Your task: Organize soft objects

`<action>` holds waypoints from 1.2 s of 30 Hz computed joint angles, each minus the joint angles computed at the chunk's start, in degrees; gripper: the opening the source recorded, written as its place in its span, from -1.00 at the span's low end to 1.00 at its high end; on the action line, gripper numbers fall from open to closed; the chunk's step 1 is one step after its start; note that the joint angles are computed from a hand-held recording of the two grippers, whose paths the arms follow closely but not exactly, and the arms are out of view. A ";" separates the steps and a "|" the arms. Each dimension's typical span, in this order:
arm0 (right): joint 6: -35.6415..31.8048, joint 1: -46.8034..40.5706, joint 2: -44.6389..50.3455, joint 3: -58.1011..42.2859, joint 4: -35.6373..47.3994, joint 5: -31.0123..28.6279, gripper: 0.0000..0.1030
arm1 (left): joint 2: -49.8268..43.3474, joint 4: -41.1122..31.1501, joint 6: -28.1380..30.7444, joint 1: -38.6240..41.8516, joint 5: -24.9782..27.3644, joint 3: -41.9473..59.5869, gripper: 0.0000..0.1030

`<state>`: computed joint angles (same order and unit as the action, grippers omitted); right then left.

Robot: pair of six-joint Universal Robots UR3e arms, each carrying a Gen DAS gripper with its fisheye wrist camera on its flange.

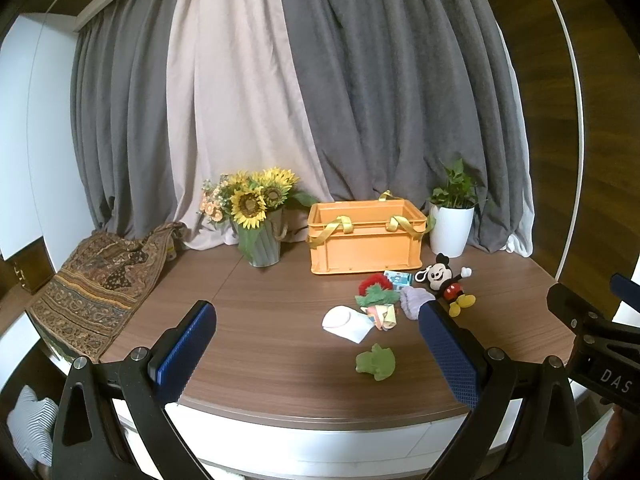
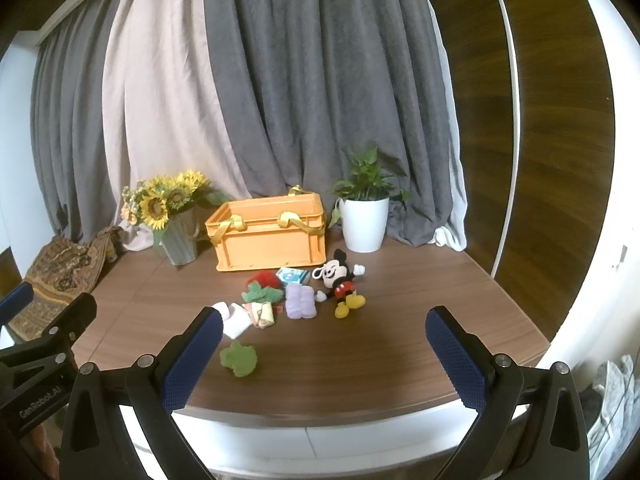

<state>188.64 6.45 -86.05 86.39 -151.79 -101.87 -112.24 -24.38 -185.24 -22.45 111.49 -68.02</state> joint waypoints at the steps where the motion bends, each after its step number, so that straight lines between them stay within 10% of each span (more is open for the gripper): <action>1: -0.04 -0.21 0.03 -0.32 0.24 0.19 0.99 | -0.02 0.07 -0.04 -0.05 0.07 -0.04 1.00; 36: -0.31 -0.70 -0.21 0.91 -0.93 0.56 0.99 | -2.42 -0.63 -1.12 -1.57 0.31 2.51 1.00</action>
<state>188.33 5.75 -86.26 87.31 -152.72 -101.31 -114.65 -25.02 -186.36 -24.02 111.79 -65.51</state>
